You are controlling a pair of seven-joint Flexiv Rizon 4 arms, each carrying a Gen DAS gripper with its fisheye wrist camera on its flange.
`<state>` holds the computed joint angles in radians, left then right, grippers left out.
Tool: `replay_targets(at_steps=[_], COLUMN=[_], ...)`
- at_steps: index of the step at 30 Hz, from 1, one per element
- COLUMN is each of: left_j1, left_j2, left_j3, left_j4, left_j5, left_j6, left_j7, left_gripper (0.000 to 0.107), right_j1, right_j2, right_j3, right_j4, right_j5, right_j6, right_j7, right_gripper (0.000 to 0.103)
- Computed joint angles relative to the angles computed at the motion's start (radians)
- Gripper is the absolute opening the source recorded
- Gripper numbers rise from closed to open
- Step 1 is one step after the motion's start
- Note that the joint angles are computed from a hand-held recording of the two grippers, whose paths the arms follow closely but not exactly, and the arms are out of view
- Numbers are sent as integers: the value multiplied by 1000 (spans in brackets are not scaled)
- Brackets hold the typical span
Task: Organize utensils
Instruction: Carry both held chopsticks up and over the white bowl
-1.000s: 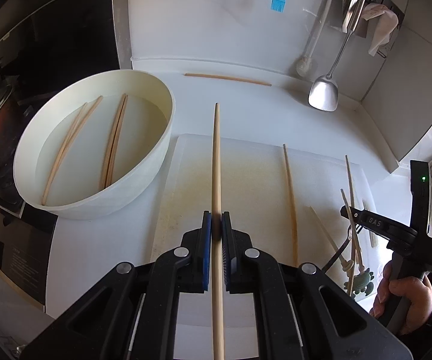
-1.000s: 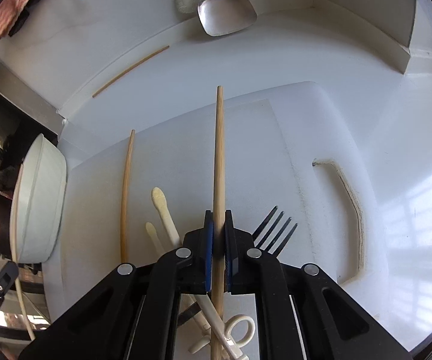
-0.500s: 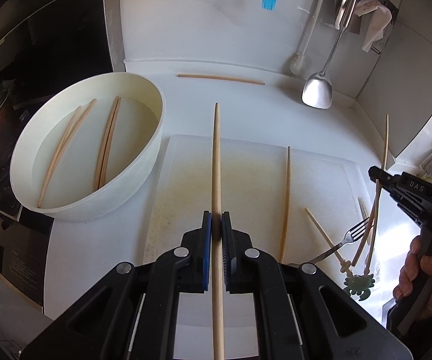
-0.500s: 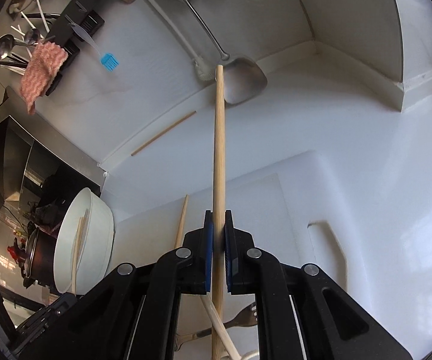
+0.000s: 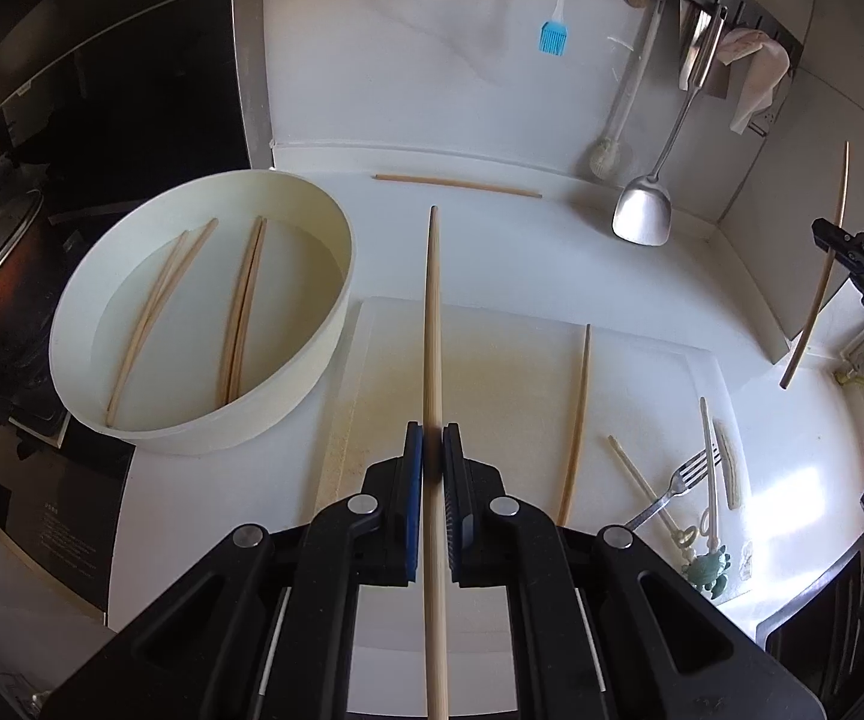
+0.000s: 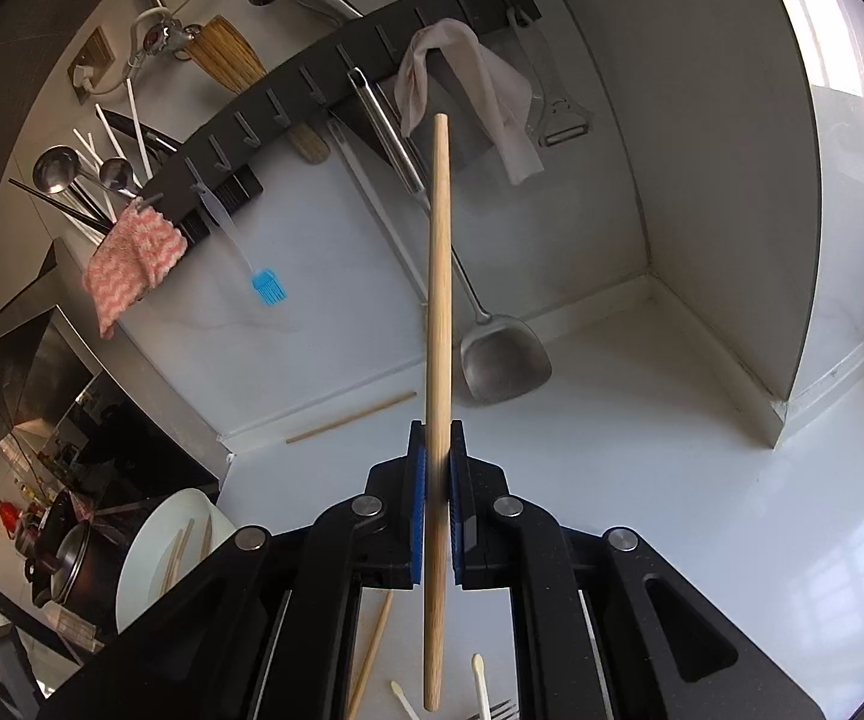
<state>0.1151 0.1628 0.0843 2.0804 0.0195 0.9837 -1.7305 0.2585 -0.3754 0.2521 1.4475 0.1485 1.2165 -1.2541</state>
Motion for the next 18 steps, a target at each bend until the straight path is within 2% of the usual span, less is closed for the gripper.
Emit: replay_targets(at_steps=[3, 9, 14, 18], left_j1=[5, 23, 44, 63], left_j2=[6, 25, 59, 68], left_j3=[0, 6, 26, 62], left_j4=[-9, -16, -7, 4], left_j5=[2, 17, 23, -24], left_j6=[-4, -20, -29, -2], left_j7=[-12, -55, -56, 8], left_gripper=[7, 7, 7, 7], right_j1=[-30, -21, 43, 116], right_j2=[8, 31, 25, 8], right_j3=[47, 94, 88, 80], right_j4=[-15, -3, -22, -49], right_j5=[55, 167, 191, 157], right_j6=[-40, -116, -187, -195], right_j7=[-74, -189, -213, -194], right_gripper=[7, 7, 7, 7])
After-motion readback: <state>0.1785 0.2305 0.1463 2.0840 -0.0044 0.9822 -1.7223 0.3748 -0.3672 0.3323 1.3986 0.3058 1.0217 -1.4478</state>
